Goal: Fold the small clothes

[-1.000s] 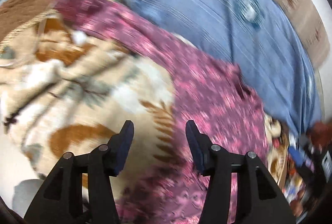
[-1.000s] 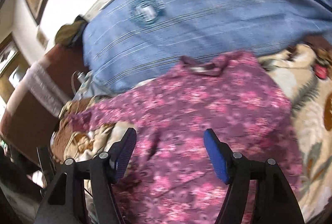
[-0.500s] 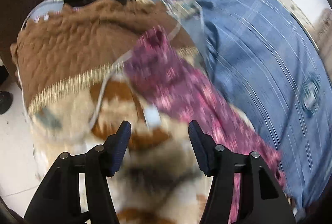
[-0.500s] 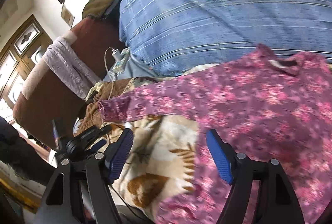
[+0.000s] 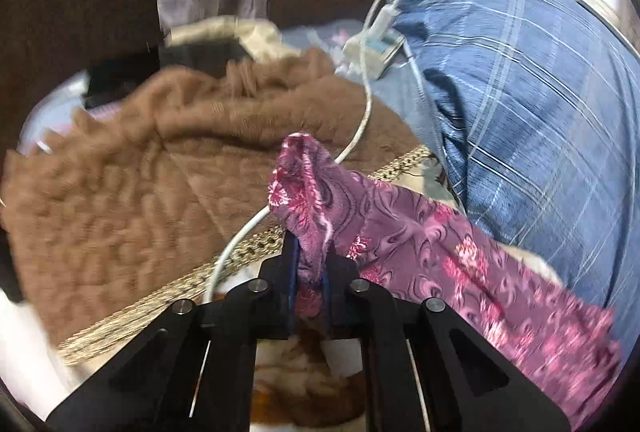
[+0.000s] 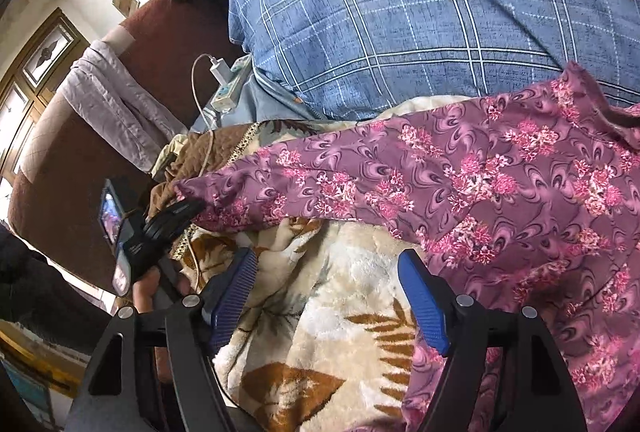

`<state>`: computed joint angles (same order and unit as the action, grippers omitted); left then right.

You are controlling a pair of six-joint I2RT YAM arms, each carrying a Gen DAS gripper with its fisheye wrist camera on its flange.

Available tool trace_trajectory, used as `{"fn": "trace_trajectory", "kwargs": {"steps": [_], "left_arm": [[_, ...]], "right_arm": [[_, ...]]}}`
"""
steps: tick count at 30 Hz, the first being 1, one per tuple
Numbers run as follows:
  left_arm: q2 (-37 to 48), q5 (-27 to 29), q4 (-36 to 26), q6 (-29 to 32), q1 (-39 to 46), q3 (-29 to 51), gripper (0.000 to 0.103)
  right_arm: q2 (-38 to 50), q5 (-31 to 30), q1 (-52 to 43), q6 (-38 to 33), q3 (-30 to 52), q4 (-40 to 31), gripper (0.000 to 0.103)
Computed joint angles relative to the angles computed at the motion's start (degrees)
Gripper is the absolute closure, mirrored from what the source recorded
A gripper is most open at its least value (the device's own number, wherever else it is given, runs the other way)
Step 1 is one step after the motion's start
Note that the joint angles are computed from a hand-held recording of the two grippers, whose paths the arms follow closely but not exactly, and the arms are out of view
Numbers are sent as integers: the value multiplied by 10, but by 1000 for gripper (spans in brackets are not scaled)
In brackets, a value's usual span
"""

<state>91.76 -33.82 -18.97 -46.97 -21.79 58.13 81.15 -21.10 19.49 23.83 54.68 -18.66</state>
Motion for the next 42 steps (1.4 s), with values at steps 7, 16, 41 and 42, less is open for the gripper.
{"fn": "trace_trajectory", "kwargs": {"steps": [7, 16, 41, 42], "left_arm": [[-56, -160, 93, 101, -171, -36, 97], [-30, -122, 242, 302, -293, -53, 97], [107, -22, 222, 576, -478, 41, 97], [106, -19, 218, 576, -486, 46, 97]], "right_arm": [[10, -27, -17, -18, 2, 14, 29], [-3, -208, -171, -23, -3, -18, 25], [19, -120, -208, -251, 11, -198, 94], [8, -139, -224, -259, 6, -207, 94]]}}
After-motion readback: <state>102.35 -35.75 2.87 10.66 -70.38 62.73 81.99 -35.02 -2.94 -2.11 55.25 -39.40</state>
